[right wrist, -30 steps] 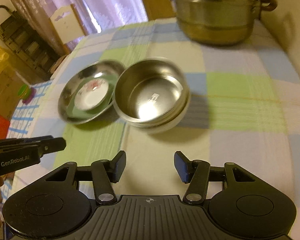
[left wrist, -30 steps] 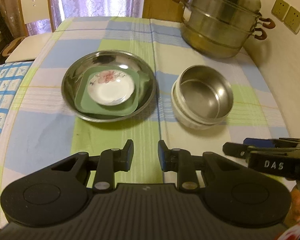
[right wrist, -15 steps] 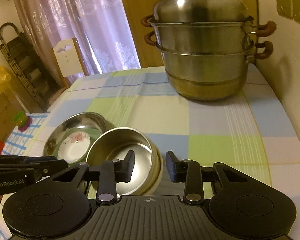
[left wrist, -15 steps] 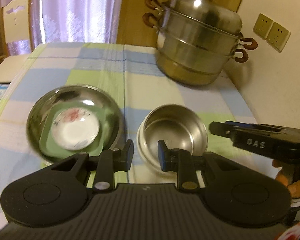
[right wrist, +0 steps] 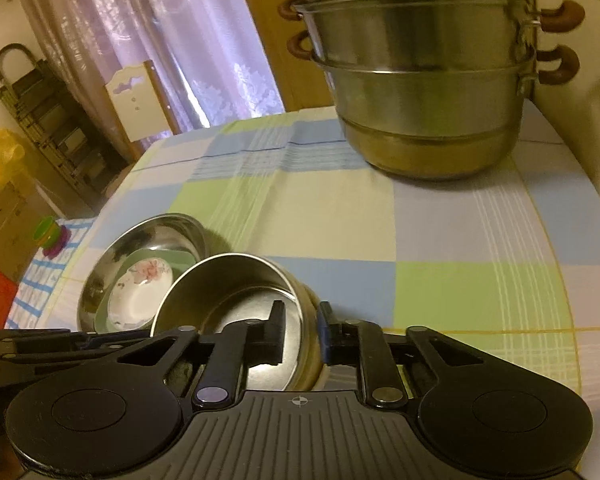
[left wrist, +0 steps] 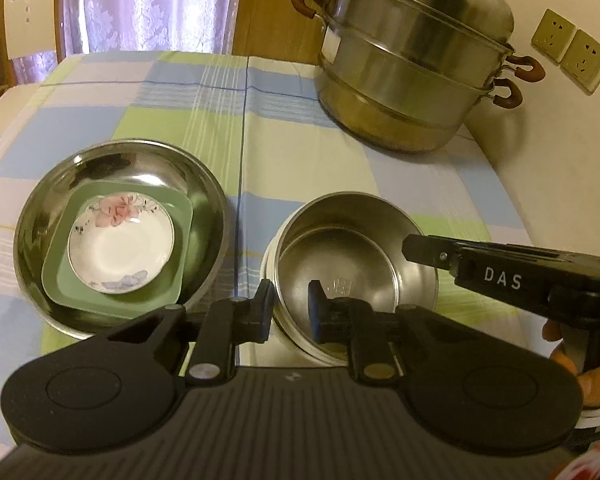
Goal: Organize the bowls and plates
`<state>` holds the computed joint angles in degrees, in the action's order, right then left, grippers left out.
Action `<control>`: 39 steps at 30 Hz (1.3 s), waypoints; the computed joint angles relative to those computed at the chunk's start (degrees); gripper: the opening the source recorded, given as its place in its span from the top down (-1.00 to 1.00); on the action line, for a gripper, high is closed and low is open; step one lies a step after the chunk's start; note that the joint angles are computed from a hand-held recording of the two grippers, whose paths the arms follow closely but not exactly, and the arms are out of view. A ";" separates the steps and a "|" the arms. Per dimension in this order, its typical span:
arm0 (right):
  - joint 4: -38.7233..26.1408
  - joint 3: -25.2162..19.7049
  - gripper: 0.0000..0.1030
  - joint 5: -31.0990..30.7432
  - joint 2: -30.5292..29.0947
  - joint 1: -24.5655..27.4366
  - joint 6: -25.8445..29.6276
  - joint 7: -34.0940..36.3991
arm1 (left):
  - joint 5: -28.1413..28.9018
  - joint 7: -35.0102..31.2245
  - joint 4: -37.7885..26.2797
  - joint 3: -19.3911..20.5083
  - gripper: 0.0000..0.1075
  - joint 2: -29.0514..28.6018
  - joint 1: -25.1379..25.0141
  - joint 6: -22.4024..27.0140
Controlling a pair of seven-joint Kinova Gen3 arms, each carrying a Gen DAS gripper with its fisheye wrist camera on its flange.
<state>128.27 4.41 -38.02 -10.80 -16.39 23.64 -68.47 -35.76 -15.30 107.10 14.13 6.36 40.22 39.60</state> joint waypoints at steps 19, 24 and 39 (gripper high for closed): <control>-12.90 -4.33 0.78 8.92 5.92 8.68 18.06 -12.18 | 6.97 -9.74 -4.61 -1.23 0.73 1.52 -1.88 3.52; -13.98 -6.54 0.49 14.41 6.97 8.58 18.18 -15.06 | 9.15 -11.86 -4.46 -1.43 0.66 1.90 -3.02 2.66; -16.86 -8.36 0.47 21.84 10.98 6.56 21.05 -27.41 | 15.93 -19.50 -9.27 -3.66 0.64 6.66 -4.14 4.65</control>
<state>111.41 -3.95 -16.18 0.18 -9.84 44.68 -95.89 -19.83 -34.80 97.83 10.46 13.02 36.08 44.25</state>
